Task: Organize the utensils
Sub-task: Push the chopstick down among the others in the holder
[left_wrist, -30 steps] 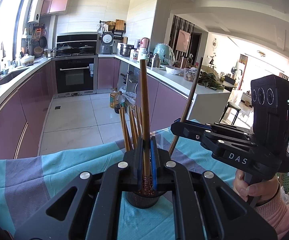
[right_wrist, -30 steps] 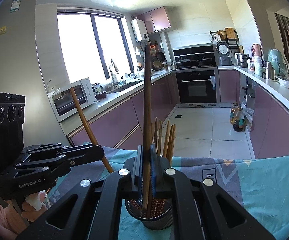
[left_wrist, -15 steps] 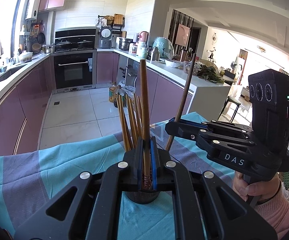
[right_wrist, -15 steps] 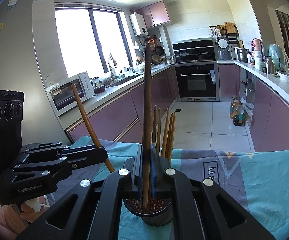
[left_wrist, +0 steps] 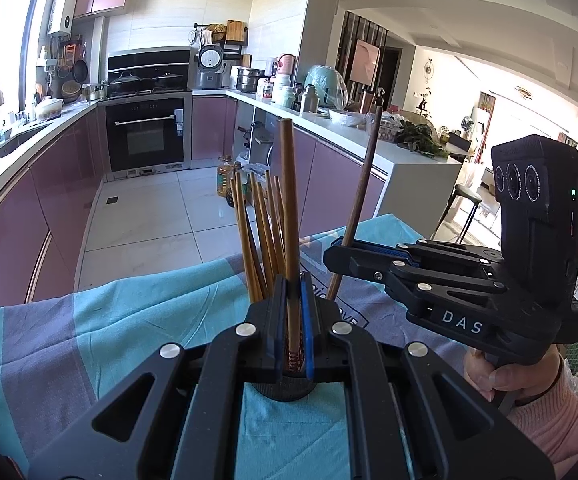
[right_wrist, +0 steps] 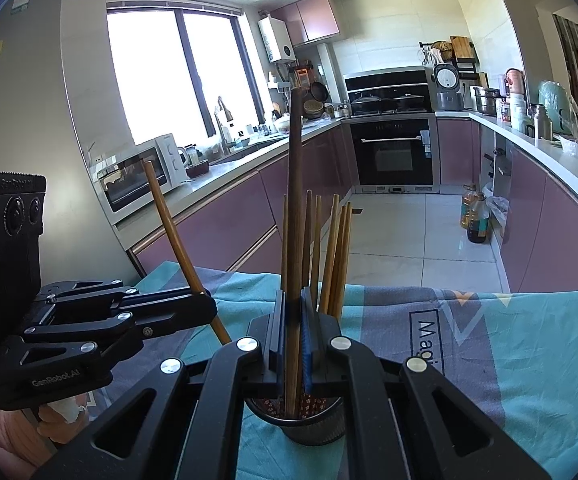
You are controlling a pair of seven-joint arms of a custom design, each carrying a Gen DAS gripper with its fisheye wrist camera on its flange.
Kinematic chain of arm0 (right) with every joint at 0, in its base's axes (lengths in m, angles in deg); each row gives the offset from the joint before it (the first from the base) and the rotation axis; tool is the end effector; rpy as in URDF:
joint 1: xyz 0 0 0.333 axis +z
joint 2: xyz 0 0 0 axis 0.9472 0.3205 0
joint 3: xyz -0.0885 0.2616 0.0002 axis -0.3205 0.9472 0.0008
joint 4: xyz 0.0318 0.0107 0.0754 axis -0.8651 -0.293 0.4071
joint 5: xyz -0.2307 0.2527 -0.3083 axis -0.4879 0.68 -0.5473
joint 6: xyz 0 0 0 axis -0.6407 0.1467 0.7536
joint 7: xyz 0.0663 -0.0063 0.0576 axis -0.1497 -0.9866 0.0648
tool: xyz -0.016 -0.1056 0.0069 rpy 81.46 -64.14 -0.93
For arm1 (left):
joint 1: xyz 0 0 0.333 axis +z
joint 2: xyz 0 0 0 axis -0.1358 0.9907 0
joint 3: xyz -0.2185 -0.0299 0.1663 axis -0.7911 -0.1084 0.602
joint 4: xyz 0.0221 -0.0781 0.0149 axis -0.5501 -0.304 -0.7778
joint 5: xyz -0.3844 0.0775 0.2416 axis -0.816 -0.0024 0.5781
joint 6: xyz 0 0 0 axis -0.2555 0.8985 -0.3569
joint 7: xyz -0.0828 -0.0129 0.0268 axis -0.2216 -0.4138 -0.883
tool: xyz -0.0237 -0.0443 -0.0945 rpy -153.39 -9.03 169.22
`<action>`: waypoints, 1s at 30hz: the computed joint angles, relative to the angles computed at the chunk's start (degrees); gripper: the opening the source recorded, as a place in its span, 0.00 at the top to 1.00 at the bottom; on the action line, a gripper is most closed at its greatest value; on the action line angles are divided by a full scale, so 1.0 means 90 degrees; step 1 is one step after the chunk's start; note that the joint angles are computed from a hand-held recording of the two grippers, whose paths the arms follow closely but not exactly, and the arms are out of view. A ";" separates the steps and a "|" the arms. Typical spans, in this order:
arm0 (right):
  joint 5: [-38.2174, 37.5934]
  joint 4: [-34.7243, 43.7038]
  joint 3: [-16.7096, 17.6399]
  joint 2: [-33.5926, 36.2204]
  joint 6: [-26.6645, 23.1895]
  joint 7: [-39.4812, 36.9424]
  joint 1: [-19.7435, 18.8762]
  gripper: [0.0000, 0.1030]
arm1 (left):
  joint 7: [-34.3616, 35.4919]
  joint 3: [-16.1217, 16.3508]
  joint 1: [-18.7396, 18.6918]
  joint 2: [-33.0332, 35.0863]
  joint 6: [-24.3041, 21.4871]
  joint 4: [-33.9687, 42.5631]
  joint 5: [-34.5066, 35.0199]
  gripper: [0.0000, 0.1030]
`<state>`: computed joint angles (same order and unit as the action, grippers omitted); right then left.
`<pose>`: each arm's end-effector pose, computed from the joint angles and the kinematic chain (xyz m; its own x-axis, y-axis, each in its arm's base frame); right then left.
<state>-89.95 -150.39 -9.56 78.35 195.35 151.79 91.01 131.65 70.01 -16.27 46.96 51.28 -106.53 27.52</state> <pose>0.5064 0.3647 0.5796 -0.1342 -0.9634 -0.2319 -0.4552 0.2678 -0.8492 0.6073 -0.2072 0.6300 -0.8896 -0.4339 0.1424 -0.3472 0.4401 -0.8281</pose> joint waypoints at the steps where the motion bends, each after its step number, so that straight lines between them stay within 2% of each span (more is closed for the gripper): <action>1: 0.0015 0.0009 -0.0007 0.0009 0.0004 -0.0011 0.0001 0.94 | -0.0013 -0.0011 -0.0006 0.0015 0.0014 0.0013 0.0016 0.93; 30: 0.0449 0.0123 -0.0142 0.0276 0.0032 -0.0357 0.0121 0.94 | -0.0226 -0.0149 -0.0098 0.0151 0.0196 -0.0054 0.0389 0.93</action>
<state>-85.90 -149.28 -10.83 80.83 195.63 148.58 92.10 129.61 68.67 -17.16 48.31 53.05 -107.01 31.02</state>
